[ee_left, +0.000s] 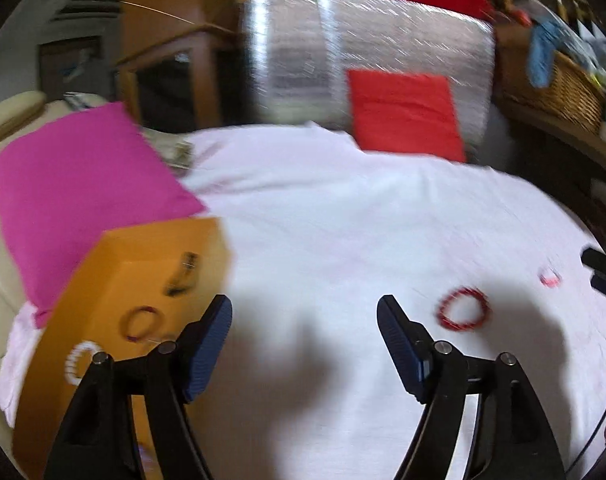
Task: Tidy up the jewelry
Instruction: 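Withdraw both open tools from the box back over the bedspread, then move the right tool toward the pink-and-white bead bracelet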
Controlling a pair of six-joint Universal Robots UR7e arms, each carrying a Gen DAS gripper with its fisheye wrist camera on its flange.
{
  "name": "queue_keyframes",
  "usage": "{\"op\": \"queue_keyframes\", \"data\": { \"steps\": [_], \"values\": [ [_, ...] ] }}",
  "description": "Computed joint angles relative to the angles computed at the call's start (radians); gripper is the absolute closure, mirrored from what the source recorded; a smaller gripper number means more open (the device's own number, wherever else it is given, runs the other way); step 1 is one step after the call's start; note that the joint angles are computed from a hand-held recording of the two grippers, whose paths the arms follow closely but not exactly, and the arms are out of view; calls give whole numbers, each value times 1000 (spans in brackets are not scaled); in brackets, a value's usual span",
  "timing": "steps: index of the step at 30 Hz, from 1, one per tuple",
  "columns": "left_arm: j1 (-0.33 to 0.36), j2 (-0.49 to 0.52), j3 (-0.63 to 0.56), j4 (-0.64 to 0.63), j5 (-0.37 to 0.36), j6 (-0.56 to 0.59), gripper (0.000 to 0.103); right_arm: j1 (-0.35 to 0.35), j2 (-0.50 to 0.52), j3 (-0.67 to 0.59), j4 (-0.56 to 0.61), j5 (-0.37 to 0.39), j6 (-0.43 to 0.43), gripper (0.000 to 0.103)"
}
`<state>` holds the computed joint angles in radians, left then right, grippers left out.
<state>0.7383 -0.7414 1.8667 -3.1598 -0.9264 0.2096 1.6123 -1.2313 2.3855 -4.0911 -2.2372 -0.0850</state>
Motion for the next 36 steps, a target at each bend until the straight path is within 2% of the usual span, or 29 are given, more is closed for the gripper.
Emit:
{"op": "queue_keyframes", "data": {
  "steps": [5, 11, 17, 31, 36],
  "values": [
    [-28, 45, -17, 72, -9, -26, 27, -80, -133, 64, 75, 27, 93, 35],
    [-42, 76, -40, 156, -32, -85, 27, -228, -321, 161, 179, 161, 250, 35],
    [-60, 104, -48, 184, -38, -111, 27, -311, -405, 204, 246, 244, 310, 35],
    [-59, 117, -56, 222, -20, -109, 27, -339, -378, 177, 289, 287, 330, 35],
    [-54, 111, -55, 214, -14, -100, 27, -322, -341, 158, 289, 271, 331, 35]
  ]
}}
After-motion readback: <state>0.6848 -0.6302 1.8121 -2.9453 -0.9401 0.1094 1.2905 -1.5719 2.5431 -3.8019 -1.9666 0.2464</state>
